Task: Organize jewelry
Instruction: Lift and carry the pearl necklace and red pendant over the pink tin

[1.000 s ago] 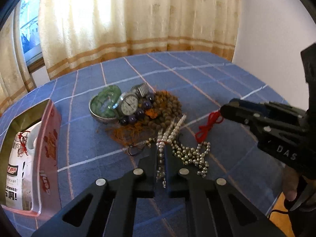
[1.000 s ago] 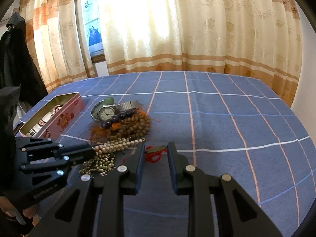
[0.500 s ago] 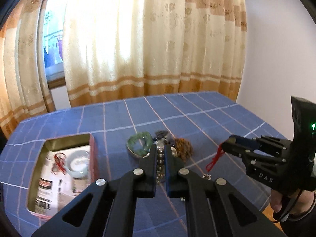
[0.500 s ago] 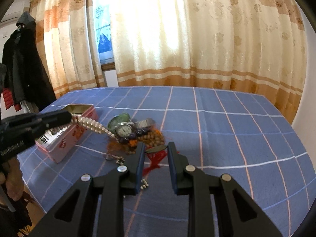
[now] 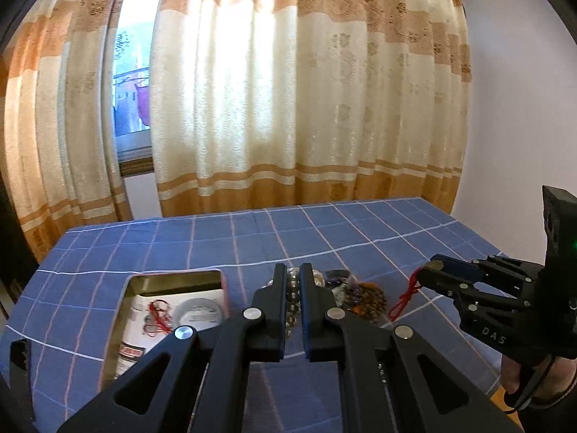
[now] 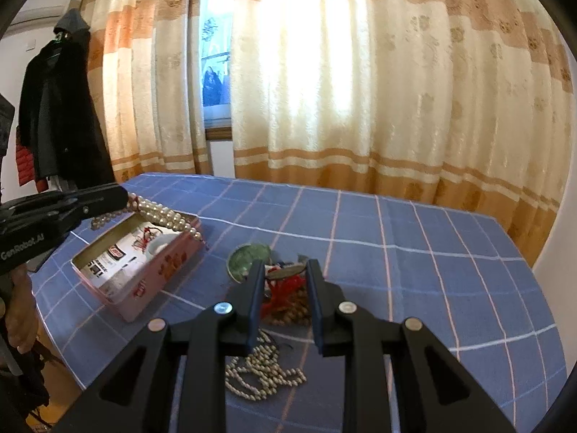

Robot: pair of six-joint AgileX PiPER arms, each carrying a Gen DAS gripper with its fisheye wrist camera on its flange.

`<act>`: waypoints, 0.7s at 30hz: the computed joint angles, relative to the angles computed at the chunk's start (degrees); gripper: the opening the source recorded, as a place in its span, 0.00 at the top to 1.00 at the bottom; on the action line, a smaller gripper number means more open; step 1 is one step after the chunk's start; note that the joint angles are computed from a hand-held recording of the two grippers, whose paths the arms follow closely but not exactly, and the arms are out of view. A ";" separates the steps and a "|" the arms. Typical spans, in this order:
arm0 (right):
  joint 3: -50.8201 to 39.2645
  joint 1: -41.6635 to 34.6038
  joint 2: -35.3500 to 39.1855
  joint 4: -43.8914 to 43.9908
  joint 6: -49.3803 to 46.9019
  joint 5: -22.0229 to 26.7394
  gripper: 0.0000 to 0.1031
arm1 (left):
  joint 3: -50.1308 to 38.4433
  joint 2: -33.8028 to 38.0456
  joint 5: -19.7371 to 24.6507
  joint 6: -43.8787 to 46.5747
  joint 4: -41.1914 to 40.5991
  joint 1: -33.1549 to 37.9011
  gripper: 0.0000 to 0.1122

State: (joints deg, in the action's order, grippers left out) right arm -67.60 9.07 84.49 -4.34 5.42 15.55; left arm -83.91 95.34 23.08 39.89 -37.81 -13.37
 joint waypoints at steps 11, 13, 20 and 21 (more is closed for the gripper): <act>-7.05 5.09 3.50 -6.69 4.79 1.74 0.75 | -1.39 -0.20 -0.17 0.03 -0.18 4.83 0.95; -8.55 5.92 4.42 -7.07 4.86 2.17 0.75 | -1.55 -0.11 -0.26 0.07 -0.34 5.74 0.95; -13.53 9.16 7.16 -9.72 6.39 3.72 0.75 | -1.09 0.04 -0.55 1.55 -1.66 8.57 0.95; -13.88 9.55 7.37 -10.16 6.76 3.80 0.75 | -0.92 -0.02 -0.52 2.15 -2.23 9.03 0.95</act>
